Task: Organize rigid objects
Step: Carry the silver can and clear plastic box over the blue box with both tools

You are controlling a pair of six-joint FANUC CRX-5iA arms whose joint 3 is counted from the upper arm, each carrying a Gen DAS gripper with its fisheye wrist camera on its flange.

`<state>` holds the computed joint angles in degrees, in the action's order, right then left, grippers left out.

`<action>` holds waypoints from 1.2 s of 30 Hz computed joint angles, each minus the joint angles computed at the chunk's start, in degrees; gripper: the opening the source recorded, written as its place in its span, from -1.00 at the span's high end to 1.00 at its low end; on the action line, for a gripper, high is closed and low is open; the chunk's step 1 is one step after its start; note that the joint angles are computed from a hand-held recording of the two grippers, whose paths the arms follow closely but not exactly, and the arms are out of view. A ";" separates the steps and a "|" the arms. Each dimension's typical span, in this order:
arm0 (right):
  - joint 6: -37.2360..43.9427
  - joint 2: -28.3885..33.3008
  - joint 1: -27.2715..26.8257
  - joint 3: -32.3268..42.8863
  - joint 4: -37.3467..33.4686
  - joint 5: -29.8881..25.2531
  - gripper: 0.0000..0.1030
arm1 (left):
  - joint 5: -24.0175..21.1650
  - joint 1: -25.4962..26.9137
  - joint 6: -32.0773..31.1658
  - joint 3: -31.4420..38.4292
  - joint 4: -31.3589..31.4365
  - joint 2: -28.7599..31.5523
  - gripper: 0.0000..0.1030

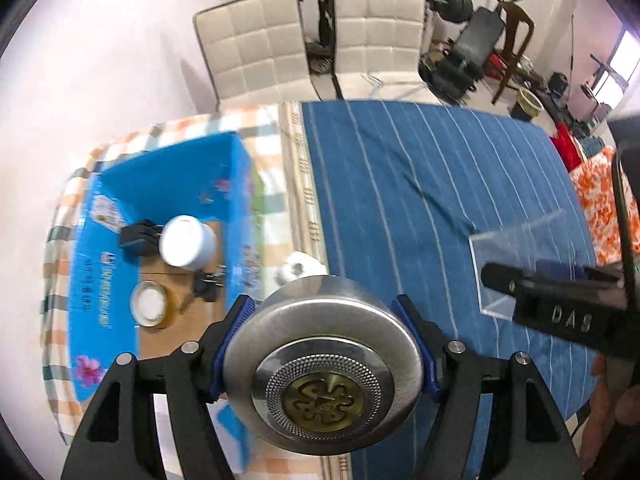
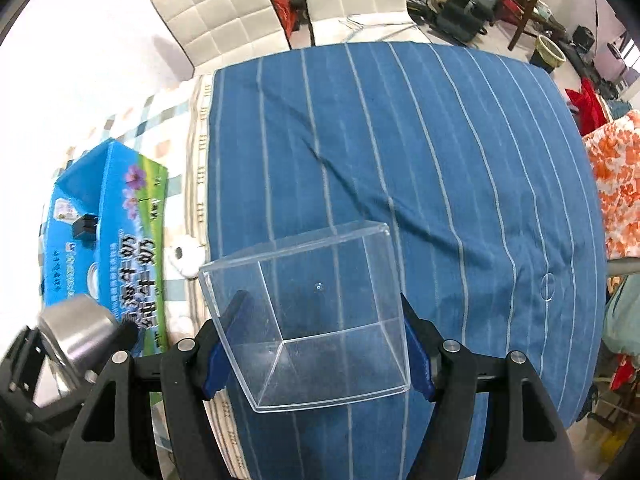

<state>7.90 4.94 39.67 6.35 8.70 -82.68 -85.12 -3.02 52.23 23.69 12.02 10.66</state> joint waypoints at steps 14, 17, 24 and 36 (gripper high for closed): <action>2.95 11.34 5.37 17.14 0.17 0.78 -0.40 | -4.88 12.42 -2.64 10.06 3.00 5.52 -0.33; 5.36 15.93 5.80 23.62 -1.03 1.10 -0.40 | -6.88 14.51 -3.69 14.20 1.77 8.27 -0.33; 9.21 27.64 6.34 39.67 -4.81 -0.60 -0.40 | -12.24 16.73 -5.93 23.68 -3.06 16.38 -0.33; 12.38 41.77 5.71 55.92 -10.97 -6.32 -0.40 | -23.11 16.31 -7.45 32.67 -9.76 28.55 -0.33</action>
<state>20.28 46.71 45.38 62.27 -2.27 -89.00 -108.22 13.29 44.79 56.36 2.25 39.21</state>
